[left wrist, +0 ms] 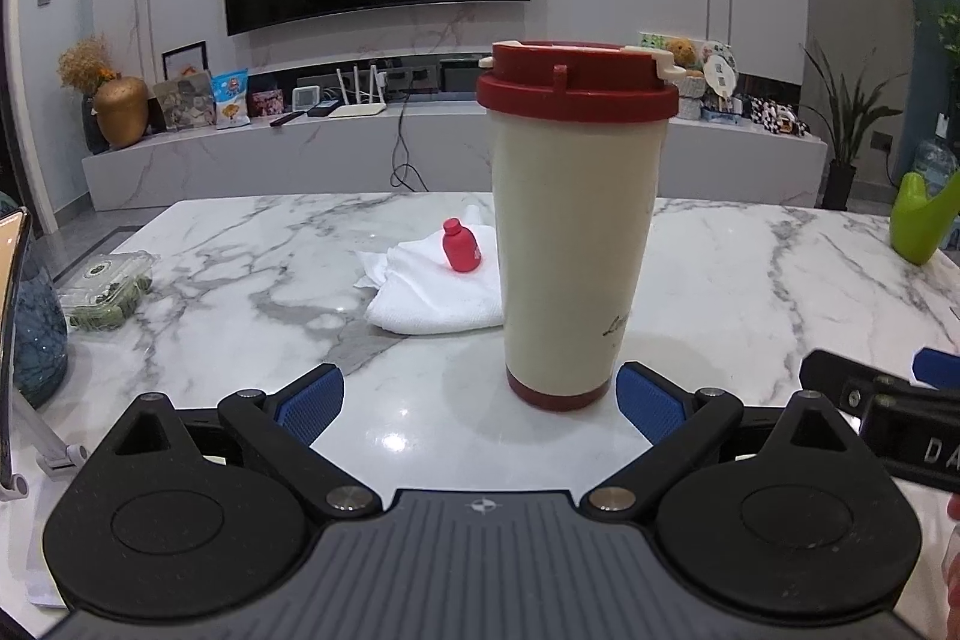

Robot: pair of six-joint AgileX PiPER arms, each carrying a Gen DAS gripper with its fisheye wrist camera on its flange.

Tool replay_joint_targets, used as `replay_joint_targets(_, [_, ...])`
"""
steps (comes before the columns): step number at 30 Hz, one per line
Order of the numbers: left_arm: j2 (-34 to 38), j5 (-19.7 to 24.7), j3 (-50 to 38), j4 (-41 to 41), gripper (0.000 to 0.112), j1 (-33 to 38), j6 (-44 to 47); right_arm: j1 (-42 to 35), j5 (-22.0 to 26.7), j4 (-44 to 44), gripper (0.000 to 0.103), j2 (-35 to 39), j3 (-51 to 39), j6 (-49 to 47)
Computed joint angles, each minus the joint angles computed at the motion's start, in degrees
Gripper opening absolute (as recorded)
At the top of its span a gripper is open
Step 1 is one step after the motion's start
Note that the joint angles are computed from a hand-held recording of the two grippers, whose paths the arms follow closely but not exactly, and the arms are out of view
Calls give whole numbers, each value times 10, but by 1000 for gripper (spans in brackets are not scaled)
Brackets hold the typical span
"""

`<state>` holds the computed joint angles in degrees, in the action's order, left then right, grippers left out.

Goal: Clean container
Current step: 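Move the left gripper toward the cream tumbler with red lid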

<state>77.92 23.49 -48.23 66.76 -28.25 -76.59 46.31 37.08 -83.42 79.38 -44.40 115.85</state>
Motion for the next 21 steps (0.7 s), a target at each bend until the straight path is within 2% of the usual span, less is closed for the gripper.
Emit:
replay_joint_targets(3, [1,-5,1,4,99,0,-12,-1,-1,-3,103,4,1,3])
replay_joint_targets(6, [-2,-22,1,-19,99,13,12,-7,-6,-4,103,7,1,10])
replay_joint_targets(14, [2,-52,9,16,99,17,-10,-8,-10,-10,103,17,-2,13])
replay_joint_targets(17, [6,-44,7,35,99,11,-28,-10,-13,-16,103,18,0,19])
replay_joint_targets(21, [10,-51,5,19,99,14,-12,-16,-20,-19,102,8,9,18])
